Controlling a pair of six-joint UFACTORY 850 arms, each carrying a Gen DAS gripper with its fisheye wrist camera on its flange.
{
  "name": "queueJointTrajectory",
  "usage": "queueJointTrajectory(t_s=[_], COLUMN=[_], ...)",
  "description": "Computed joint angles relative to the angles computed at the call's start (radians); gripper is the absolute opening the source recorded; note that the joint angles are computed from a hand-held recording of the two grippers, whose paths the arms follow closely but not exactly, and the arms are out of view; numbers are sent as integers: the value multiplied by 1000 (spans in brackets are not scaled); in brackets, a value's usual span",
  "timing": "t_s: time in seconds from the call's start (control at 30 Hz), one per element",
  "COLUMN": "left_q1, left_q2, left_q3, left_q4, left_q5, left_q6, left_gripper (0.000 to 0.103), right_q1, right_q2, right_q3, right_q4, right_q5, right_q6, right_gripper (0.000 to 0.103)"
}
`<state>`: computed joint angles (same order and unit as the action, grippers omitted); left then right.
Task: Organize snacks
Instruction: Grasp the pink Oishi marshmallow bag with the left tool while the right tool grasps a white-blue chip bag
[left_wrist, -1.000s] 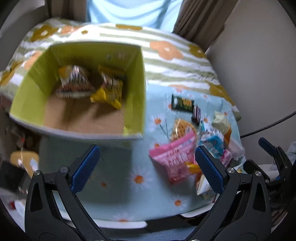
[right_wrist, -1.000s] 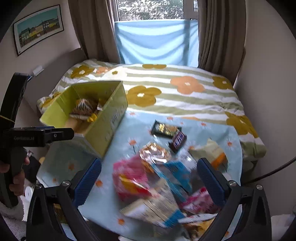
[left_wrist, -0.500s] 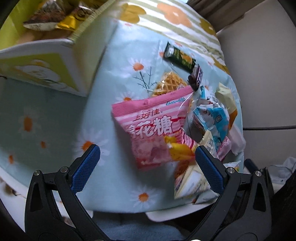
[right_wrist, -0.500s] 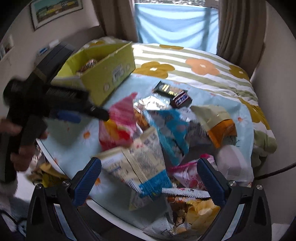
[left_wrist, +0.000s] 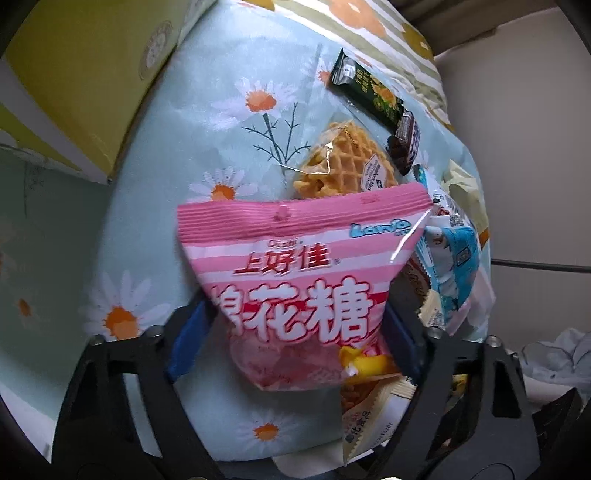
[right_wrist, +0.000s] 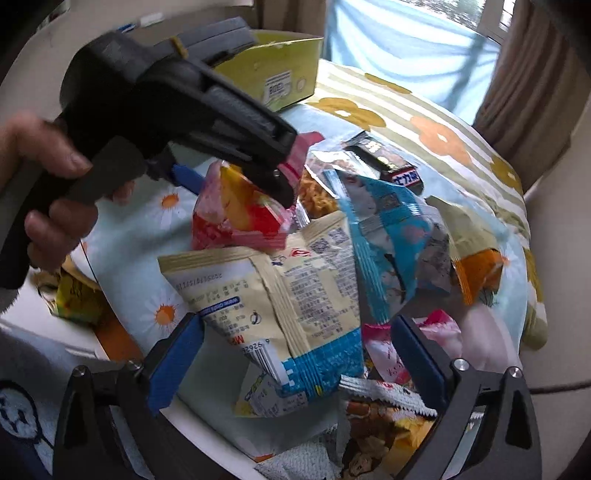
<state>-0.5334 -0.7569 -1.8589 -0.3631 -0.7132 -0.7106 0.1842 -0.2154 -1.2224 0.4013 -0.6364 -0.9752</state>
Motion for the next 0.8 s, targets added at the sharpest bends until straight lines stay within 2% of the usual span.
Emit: queueJointTrajectory(t_s=[0.27, 0.37, 0.57, 0.8], left_q1=[-7, -6, 2, 6], left_q2=[-7, 4, 34, 89], left_q3=[-27, -22, 15, 93], left_q4=[47, 68, 95, 115], left_q5=[-20, -20, -16, 8], left_q6=[7, -1, -29, -50], left_gripper=[67, 65, 64, 64], right_q1=[10, 11, 25, 41], right_q2=[-32, -48, -58, -70], right_q3=[-18, -32, -36, -47], right_q4=[-37, -28, -51, -90], right_q5=[-19, -44, -27, -12], right_q6=[6, 4, 6, 24], right_gripper=[96, 84, 77, 63])
